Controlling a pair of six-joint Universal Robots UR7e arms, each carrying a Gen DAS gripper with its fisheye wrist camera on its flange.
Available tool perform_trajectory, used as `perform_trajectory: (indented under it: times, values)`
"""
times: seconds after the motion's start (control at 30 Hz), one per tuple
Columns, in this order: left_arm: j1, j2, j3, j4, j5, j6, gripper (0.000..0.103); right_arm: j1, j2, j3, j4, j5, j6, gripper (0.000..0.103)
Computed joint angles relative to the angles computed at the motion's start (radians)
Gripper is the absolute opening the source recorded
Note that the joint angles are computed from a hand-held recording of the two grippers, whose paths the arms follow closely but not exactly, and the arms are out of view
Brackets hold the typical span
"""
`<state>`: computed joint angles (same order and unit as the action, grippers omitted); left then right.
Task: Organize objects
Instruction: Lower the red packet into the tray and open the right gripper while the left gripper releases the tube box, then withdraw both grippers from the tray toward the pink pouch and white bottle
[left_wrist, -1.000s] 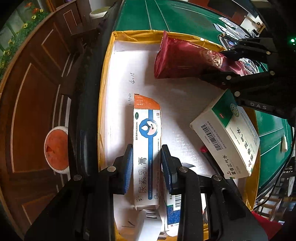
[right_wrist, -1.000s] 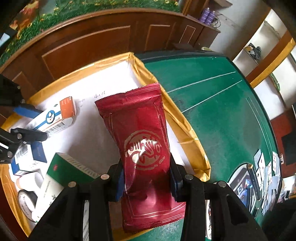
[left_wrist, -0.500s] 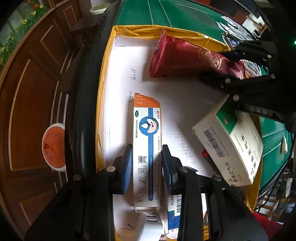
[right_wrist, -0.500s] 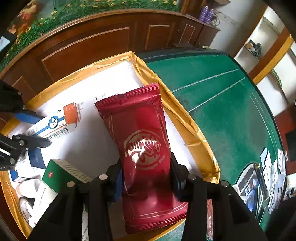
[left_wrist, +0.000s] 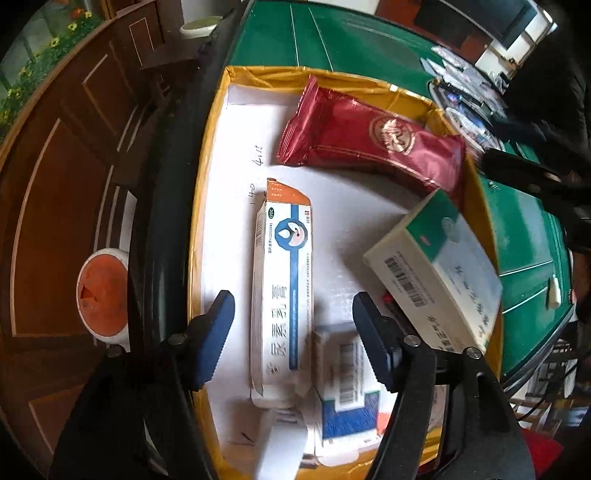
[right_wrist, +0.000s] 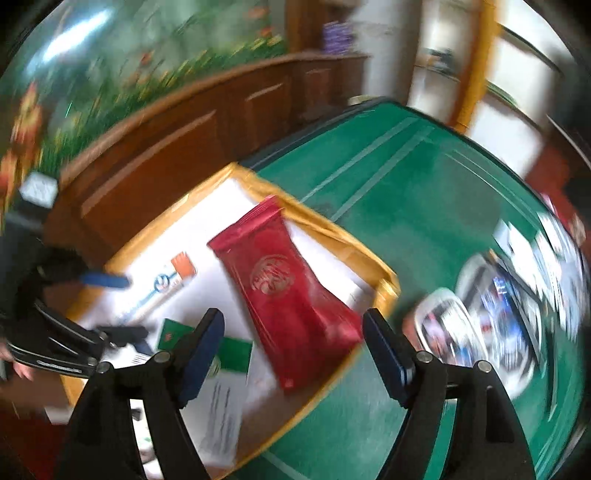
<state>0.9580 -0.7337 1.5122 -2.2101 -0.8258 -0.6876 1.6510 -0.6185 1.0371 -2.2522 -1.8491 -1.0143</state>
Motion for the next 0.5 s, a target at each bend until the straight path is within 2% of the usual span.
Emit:
perform_trajectory:
  times: [0.1, 0.17, 0.27, 0.5]
  values:
    - [-0.022, -0.022, 0.038, -0.04, 0.001, -0.011, 0.069, -0.051, -0.114, 0.121, -0.061, 0.076, 0.185, 0.08]
    - [-0.034, -0.026, 0.043, -0.049, -0.003, -0.007, 0.069, -0.085, -0.179, 0.201, -0.105, 0.087, 0.259, 0.081]
    - [-0.054, -0.01, 0.021, -0.061, -0.005, 0.027, 0.069, -0.129, -0.258, 0.311, -0.19, 0.053, 0.297, 0.081]
    - [-0.076, 0.125, -0.177, -0.026, -0.069, 0.167, 0.069, -0.213, -0.362, 0.394, -0.239, 0.003, 0.383, 0.081]
